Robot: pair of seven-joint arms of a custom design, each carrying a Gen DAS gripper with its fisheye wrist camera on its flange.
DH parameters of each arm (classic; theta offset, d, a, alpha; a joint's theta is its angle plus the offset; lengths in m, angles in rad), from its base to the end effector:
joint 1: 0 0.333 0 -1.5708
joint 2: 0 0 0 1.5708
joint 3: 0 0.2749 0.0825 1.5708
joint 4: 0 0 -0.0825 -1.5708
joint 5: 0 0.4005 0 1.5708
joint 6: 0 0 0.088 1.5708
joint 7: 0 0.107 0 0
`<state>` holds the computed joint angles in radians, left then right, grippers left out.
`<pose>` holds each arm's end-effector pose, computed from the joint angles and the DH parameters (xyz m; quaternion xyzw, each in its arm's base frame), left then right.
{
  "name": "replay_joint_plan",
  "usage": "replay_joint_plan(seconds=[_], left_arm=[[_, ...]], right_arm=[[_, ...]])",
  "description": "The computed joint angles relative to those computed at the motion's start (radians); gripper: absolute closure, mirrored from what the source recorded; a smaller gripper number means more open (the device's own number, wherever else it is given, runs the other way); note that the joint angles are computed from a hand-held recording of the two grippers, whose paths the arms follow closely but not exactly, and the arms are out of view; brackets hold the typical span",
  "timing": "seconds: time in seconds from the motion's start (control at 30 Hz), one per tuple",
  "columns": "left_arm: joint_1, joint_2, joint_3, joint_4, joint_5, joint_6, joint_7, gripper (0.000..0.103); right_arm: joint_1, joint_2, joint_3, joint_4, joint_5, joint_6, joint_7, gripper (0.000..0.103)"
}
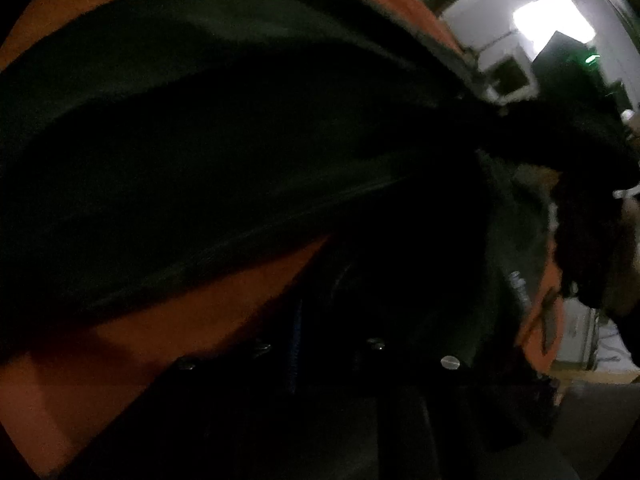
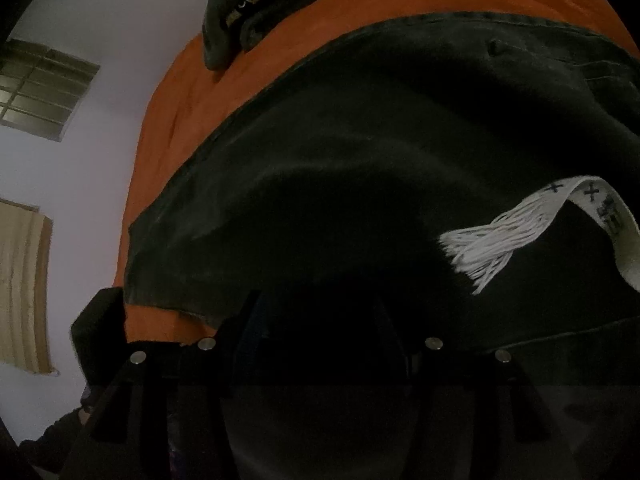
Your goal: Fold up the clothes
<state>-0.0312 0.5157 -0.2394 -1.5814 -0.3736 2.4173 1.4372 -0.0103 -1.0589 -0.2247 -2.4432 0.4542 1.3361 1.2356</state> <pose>0.6916 -0.1710 0.3370 0.7347 -0.6290 0.2416 0.0784 0.2607 -0.0289 0.5990 -0.7681 0.5572 0.1867 0.2541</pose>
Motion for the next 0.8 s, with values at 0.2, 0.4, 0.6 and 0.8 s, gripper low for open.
replay_joint_plan(seconds=[0.2,0.4,0.6,0.8], left_arm=[[0.068,-0.091,-0.074,-0.078,0.007,0.032,-0.002,0.090],[-0.005,-0.181,-0.045,-0.166,-0.060,0.047,-0.024,0.090],[-0.035,-0.228,-0.110,-0.209,-0.011,0.089,-0.081,0.090],[-0.247,-0.215,0.021,-0.136,0.023,0.069,-0.205,0.090]], right_arm=[[0.021,0.052,0.018,0.099,-0.083,-0.025,-0.077,0.047],[0.065,0.045,0.070,0.160,-0.167,-0.071,-0.151,0.047],[0.138,0.046,0.192,0.145,-0.221,-0.116,-0.143,0.032],[0.263,-0.034,0.324,0.040,-0.392,-0.056,-0.202,0.021]])
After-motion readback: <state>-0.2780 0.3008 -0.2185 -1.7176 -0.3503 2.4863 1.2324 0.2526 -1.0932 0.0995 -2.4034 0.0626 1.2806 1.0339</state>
